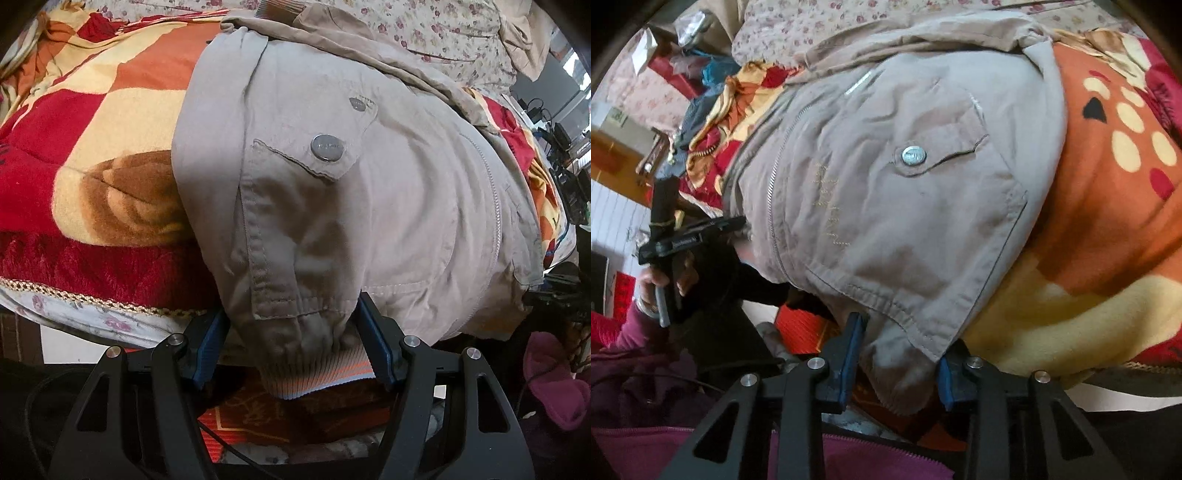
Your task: Fold large clothes
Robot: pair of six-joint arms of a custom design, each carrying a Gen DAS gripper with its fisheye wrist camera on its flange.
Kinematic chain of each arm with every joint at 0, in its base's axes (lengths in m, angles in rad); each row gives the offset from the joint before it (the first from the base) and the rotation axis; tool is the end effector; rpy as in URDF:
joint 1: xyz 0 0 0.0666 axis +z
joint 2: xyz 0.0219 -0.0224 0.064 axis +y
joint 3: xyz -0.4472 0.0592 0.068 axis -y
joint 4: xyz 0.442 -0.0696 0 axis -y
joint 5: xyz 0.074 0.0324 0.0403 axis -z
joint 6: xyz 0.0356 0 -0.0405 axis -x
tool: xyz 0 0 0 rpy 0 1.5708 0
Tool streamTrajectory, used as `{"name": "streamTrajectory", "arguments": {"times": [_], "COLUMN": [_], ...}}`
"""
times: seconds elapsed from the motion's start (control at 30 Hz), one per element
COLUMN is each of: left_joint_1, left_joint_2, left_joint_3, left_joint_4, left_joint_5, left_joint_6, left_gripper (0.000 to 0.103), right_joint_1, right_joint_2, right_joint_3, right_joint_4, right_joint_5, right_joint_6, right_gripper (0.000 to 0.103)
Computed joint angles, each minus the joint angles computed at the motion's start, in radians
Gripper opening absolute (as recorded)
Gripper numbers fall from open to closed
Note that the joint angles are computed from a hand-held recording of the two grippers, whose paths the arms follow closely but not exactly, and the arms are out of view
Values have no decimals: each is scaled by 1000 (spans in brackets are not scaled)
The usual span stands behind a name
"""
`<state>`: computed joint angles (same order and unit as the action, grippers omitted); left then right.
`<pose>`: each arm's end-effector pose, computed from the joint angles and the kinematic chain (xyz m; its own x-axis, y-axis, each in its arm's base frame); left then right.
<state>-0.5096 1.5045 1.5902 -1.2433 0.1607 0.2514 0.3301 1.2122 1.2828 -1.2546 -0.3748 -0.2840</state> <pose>0.4720 -0.2708 0.5191 -0.9081 0.2262 -0.3525 0.3219 0.9154 -0.2418 0.3835 0.1448 0.5051 -0.9621 -0.0540 -0.2671 -0.1695 0.8862 0.4312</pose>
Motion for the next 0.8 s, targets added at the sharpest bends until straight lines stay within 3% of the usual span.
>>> {"name": "streamTrajectory", "arguments": {"times": [0.07,0.13,0.23,0.27,0.33,0.4,0.43,0.47,0.57,0.67,0.8], "left_joint_1": [-3,-4,-7,-9,-20,-22,-21,-19,-10,11,38], "left_joint_2": [1,1,5,6,11,9,7,6,-13,-35,-40], "left_joint_3": [0,-1,1,2,8,8,8,9,16,30,84], "left_joint_4": [0,-2,-6,-9,-15,-17,-16,-17,-11,11,41], "left_joint_5": [-5,-7,-11,-16,-37,-42,-38,-29,10,80,166], "left_joint_6": [-2,-5,-10,-13,-21,-31,-32,-34,-41,-14,27], "left_gripper": [67,67,67,67,67,66,57,44,23,16,14], "right_joint_1": [7,13,27,23,18,12,14,18,22,3,-31], "right_joint_2": [20,31,45,45,38,22,12,5,-21,-47,-67], "right_joint_3": [5,8,16,14,11,8,11,15,32,51,68], "right_joint_4": [-3,-4,-7,-2,1,13,15,14,16,48,164], "right_joint_5": [-21,-46,-34,-35,-11,-17,-15,-13,-22,-77,-166], "right_joint_6": [-1,12,23,14,1,0,7,15,26,21,-20], "right_gripper": [44,63,64,61,37,30,25,24,22,18,15]}}
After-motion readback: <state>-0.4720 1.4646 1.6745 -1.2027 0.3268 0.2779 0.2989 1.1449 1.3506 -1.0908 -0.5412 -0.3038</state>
